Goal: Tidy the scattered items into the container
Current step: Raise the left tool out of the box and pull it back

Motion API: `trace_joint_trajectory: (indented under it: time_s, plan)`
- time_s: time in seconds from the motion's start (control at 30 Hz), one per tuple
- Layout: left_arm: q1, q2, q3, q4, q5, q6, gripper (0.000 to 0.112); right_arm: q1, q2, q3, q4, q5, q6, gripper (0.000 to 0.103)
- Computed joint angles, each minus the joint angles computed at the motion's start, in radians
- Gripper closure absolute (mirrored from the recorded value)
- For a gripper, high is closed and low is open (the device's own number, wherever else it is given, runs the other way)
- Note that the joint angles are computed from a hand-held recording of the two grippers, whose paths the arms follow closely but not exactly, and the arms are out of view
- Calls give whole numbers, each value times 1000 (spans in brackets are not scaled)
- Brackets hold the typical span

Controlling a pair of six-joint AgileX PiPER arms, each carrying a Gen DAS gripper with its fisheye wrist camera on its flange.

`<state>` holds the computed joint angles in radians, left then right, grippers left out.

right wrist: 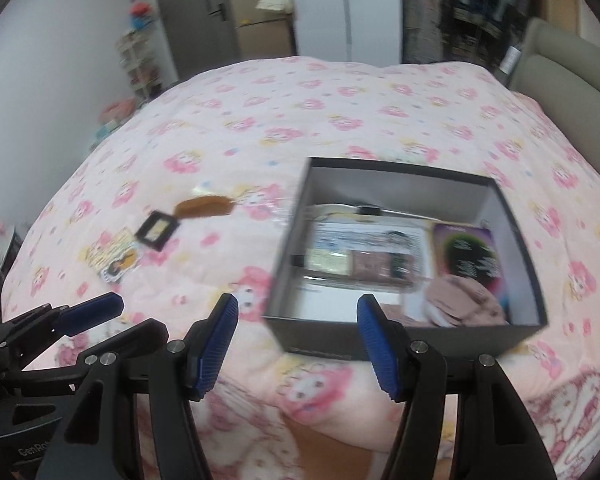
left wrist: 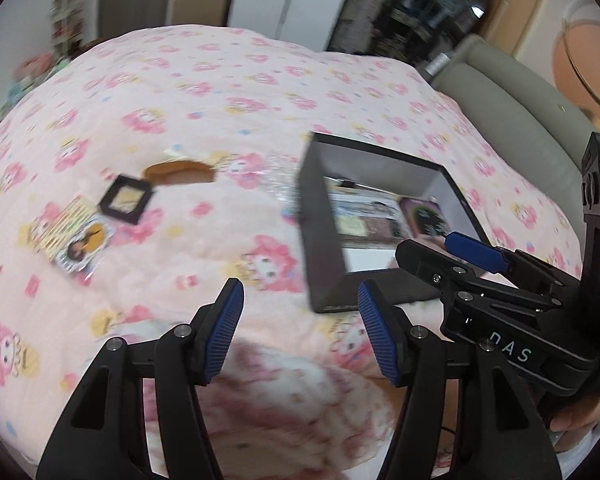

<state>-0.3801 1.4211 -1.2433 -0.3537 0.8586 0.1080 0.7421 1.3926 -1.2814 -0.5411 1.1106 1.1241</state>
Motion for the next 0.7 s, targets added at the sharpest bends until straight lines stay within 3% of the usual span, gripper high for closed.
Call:
trace_joint_trajectory:
  time_s: [0.33, 0.7]
  plan:
    - [287, 9, 81, -90, 5, 150, 53, -7, 303, -280, 152, -75, -214, 45]
    - [456, 98, 78, -183, 5, 265, 53, -4, 576, -622, 229, 28, -370, 45]
